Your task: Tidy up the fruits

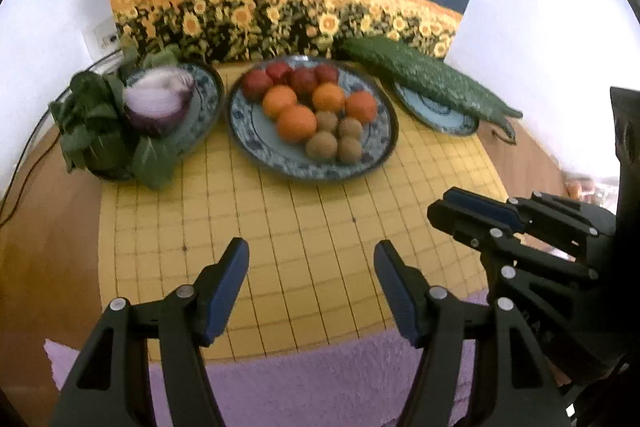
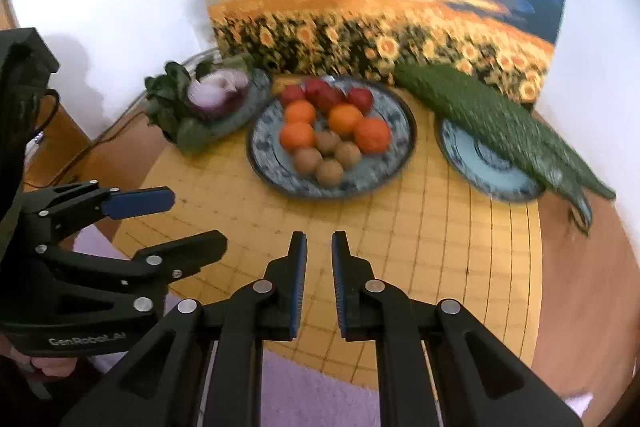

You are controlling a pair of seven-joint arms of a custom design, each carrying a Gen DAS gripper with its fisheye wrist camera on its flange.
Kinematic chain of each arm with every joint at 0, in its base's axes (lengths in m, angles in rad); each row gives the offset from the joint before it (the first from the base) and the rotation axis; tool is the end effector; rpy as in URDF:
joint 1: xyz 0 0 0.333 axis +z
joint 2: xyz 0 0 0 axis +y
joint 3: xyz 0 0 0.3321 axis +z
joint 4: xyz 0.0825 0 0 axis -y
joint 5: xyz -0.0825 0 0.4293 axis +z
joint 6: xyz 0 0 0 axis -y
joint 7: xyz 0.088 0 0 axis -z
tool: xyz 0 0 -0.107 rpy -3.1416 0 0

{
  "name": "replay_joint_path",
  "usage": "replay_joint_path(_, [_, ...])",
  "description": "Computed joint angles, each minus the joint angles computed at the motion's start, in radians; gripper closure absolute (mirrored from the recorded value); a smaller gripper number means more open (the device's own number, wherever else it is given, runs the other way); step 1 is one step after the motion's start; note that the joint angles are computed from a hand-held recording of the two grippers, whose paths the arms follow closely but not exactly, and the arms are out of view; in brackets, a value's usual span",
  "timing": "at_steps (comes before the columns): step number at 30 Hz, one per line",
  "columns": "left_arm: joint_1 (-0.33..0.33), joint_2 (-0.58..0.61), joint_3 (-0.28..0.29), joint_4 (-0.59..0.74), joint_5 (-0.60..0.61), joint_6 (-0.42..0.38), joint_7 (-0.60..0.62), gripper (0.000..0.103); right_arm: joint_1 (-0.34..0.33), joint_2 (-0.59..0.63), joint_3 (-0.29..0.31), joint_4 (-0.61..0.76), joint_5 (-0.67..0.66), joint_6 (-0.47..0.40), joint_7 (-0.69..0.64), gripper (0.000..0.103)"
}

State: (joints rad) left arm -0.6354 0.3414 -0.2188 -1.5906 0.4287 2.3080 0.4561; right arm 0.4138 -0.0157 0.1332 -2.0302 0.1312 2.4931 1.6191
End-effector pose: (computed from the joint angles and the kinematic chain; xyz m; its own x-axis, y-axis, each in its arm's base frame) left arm 0.5075 -0.5394 0.4828 0.0211 -0.9869 0.1600 -0.8944 -0.0902 -0.4381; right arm 0.5364 0.3262 0.5020 0.4282 -0.8931 -0.1379 -0.8311 -0.3292 -0.4483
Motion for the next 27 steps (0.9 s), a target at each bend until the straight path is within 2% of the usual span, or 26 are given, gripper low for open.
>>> replay_joint_path(5, [-0.005, 0.012, -0.011, -0.008, -0.032, -0.008, 0.016, 0.035, -0.004, -0.01, 0.0, -0.033, -0.088, -0.05, 0.106, 0.089])
replay_joint_path(7, [-0.007, 0.013, -0.015, -0.017, -0.047, -0.011, 0.018, 0.035, -0.005, -0.018, -0.001, -0.054, -0.096, -0.055, 0.133, 0.084])
replay_joint_path(9, [-0.007, 0.013, -0.016, -0.029, -0.06, -0.01, 0.019, 0.035, -0.004, -0.022, 0.003, -0.069, -0.146, -0.06, 0.168, 0.07])
replay_joint_path(15, [-0.009, 0.025, -0.013, -0.041, -0.081, -0.03, 0.016, 0.035, 0.005, 0.002, 0.01, -0.071, -0.217, -0.067, 0.233, 0.062])
replay_joint_path(19, [-0.024, 0.033, 0.001, -0.04, -0.027, -0.032, -0.001, 0.032, 0.01, 0.021, 0.012, -0.065, -0.266, -0.053, 0.268, 0.055])
replay_joint_path(25, [-0.047, 0.045, 0.03, -0.041, 0.072, -0.051, -0.076, 0.013, 0.008, 0.043, 0.007, -0.055, -0.334, -0.033, 0.376, 0.034])
replay_joint_path(27, [-0.044, 0.048, 0.036, -0.042, 0.087, -0.07, -0.106, 0.0, 0.006, 0.05, 0.004, -0.051, -0.35, -0.023, 0.389, 0.025])
